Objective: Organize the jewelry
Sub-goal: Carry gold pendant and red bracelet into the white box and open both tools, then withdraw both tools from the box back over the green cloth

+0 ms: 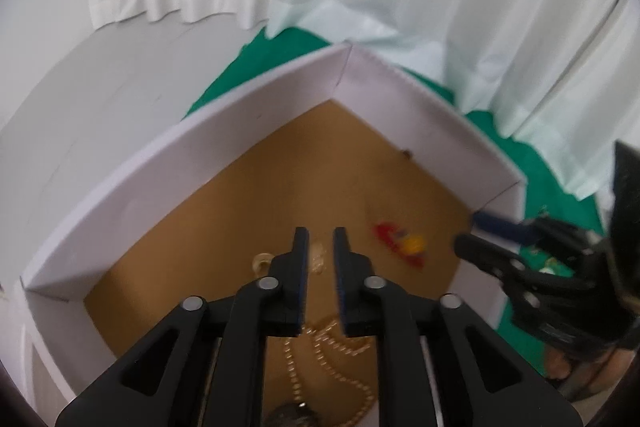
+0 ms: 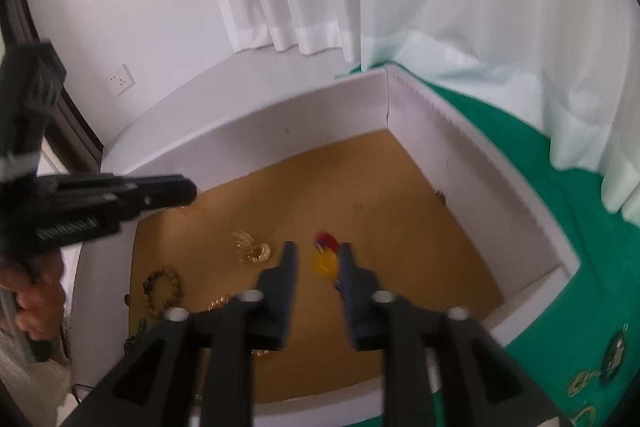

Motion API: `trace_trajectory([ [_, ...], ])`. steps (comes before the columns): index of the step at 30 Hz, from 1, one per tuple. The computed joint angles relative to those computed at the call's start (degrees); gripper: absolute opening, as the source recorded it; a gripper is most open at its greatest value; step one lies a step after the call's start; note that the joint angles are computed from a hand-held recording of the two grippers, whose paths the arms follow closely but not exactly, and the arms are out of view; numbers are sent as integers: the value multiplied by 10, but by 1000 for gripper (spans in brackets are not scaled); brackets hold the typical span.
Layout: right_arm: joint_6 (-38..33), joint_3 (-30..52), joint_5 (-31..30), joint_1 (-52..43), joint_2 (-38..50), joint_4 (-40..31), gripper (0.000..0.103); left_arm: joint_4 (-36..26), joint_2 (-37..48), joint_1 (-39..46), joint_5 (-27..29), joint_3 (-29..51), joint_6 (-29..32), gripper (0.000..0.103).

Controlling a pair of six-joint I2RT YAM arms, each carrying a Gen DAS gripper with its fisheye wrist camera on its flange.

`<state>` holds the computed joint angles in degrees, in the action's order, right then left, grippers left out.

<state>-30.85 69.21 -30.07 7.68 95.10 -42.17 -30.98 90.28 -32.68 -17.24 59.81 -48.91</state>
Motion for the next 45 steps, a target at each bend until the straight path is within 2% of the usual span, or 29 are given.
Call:
trace_trajectory([
  [1,1,-7,-3,-6,-7,0,56,-5,-3,-6,-7,-4,-4,38],
  [2,1,-13,-6,-10,-14,0,64,-13,-8,-13,-20,-6,-12,59],
  [3,1,-16,-8,-16,-17,3,64,-28,-14,-27,-42,-5,-26,72],
  [6,-13,-46,-8,-50,-57,3,67,-65,-38,-70,-93,-1,-63,84],
  [7,-18,-54,-9,-60,-65,7,70,-76,-46,-87,-107,1,-77,87],
  [8,-30,-74,-13,-83,-86,10,79,-88,-51,-104,-121,7,-93,91],
  [9,-46,-87,-17,-105,-101,8,81,-108,-57,-135,-145,16,-119,94],
  [12,-96,-121,-15,-167,-134,-4,81,-144,-52,-197,-177,48,-158,95],
  [17,-234,-184,-10,-310,-178,-28,81,-189,2,-308,-218,123,-207,98],
  [21,-367,-214,-4,-456,-175,-44,81,-179,56,-364,-215,175,-202,98],
  [25,-462,-208,-2,-581,-135,-57,81,-166,111,-398,-208,226,-197,99],
  [34,-541,-144,-14,-740,-50,-93,81,-100,245,-426,-157,296,-192,99],
  [38,-553,-120,-21,-771,-24,-104,81,-107,297,-426,-149,336,-182,99],
  [45,-560,-111,-27,-785,-18,-114,81,-107,338,-425,-139,348,-220,99],
])
